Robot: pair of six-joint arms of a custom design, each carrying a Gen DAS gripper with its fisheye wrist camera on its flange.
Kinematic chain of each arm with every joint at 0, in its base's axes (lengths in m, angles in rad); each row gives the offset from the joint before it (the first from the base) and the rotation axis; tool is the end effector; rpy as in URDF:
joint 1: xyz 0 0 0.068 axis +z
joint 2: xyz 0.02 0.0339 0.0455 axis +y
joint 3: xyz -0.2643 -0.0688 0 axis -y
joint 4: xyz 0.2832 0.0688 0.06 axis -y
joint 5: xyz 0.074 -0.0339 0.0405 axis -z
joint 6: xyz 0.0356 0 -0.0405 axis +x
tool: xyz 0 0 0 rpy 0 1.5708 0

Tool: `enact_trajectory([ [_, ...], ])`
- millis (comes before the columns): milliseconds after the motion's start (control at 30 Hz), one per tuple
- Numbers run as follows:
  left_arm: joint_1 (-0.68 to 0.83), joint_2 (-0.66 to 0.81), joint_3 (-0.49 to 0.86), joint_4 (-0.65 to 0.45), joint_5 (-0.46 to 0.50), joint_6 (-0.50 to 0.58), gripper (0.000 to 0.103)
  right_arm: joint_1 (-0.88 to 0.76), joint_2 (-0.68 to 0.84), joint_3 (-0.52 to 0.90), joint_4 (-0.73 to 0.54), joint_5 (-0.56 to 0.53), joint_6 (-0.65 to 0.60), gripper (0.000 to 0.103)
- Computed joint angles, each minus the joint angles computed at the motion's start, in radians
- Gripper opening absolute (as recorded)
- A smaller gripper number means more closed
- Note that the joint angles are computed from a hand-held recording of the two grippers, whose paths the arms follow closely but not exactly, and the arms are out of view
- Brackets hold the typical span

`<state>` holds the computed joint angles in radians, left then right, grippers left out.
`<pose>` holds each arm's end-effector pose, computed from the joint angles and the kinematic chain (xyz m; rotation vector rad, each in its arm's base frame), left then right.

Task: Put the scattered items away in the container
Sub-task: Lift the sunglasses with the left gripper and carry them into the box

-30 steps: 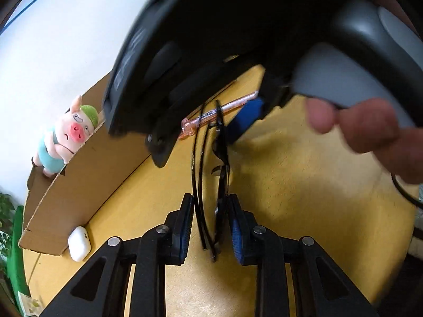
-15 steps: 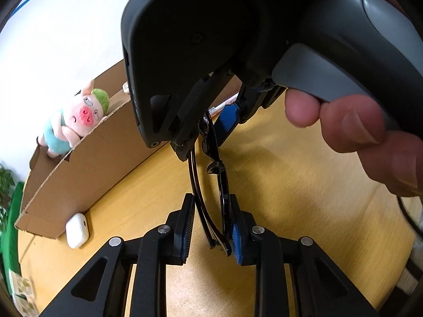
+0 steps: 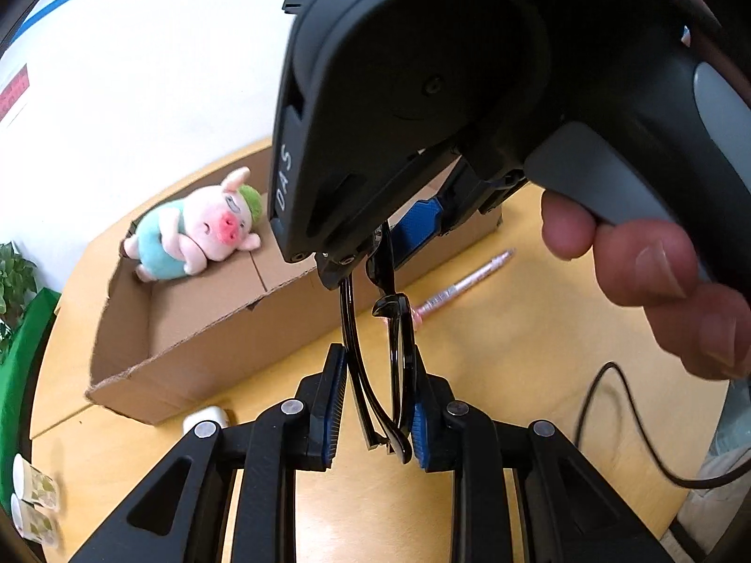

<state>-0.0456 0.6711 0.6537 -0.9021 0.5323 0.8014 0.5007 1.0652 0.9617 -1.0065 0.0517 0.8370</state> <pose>0.1597 -0.0254 0.2497 1.1558 2.0408 -0.3008 0.2014 0.1081 0.2770 0.4729 2.6871 0.3415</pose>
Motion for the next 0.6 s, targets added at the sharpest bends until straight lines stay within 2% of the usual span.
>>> enact_trajectory([
  [67, 0.021, -0.007, 0.015, -0.012, 0.012, 0.009, 0.025, 0.025, 0.017, 0.033, -0.016, 0.017, 0.011, 0.031],
  [100, 0.08, -0.061, 0.008, -0.092, 0.046, 0.065, 0.026, 0.042, 0.025, 0.05, -0.025, 0.032, 0.017, 0.031],
  [200, 0.08, -0.058, 0.038, -0.088, 0.047, 0.023, 0.026, 0.069, 0.049, 0.091, -0.027, 0.068, 0.022, 0.031],
  [433, -0.019, 0.056, 0.147, 0.053, -0.045, -0.131, 0.026, -0.012, 0.139, 0.247, -0.028, 0.062, -0.12, 0.031],
  [600, 0.003, 0.203, 0.24, 0.117, -0.076, -0.197, 0.026, -0.064, 0.329, 0.448, -0.03, 0.006, -0.249, 0.031],
])
